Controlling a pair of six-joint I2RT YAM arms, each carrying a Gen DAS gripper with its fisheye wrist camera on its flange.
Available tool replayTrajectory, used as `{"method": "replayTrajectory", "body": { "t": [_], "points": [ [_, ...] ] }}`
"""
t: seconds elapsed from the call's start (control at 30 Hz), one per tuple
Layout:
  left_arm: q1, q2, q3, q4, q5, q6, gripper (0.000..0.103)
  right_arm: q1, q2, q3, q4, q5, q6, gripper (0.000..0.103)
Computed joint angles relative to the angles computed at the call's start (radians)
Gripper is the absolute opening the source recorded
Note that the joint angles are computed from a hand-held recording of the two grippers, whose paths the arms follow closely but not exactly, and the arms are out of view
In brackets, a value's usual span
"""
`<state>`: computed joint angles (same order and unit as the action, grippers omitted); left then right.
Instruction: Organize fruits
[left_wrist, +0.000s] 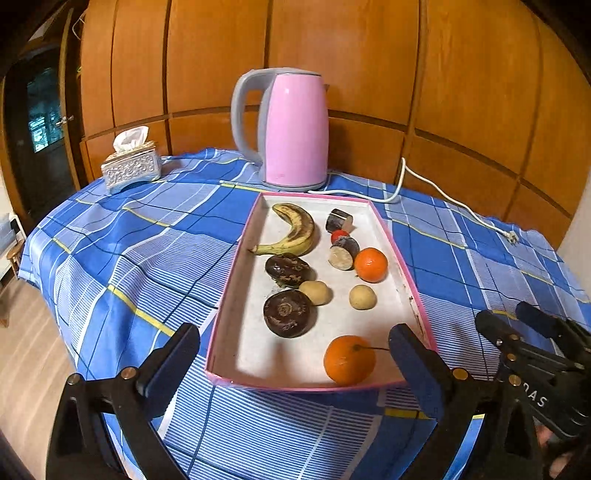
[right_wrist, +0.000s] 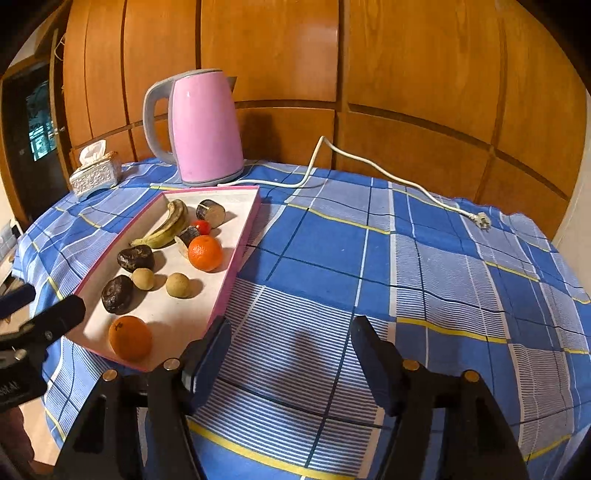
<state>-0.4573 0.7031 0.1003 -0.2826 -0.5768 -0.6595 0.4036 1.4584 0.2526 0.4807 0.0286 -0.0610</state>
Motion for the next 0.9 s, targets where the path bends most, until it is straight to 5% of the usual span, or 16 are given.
{"method": "replayTrajectory", "body": {
  "t": [0.23, 0.37, 0.9],
  "points": [
    [-0.092, 0.004, 0.014, -0.032, -0.112, -0.069, 0.103, 0.062, -0.033, -0.02, 0.008, 0.059, -0.003, 0.068],
    [-0.134, 0.124, 0.052, -0.043, -0.189, -0.135, 0.103, 0.082, -0.018, -0.019, 0.016, 0.073, -0.007, 0.068],
    [-0.073, 0.121, 0.025, 0.005, -0.115, -0.133, 0.103, 0.113, 0.028, -0.021, 0.052, 0.072, -0.022, 0.068]
  ]
}}
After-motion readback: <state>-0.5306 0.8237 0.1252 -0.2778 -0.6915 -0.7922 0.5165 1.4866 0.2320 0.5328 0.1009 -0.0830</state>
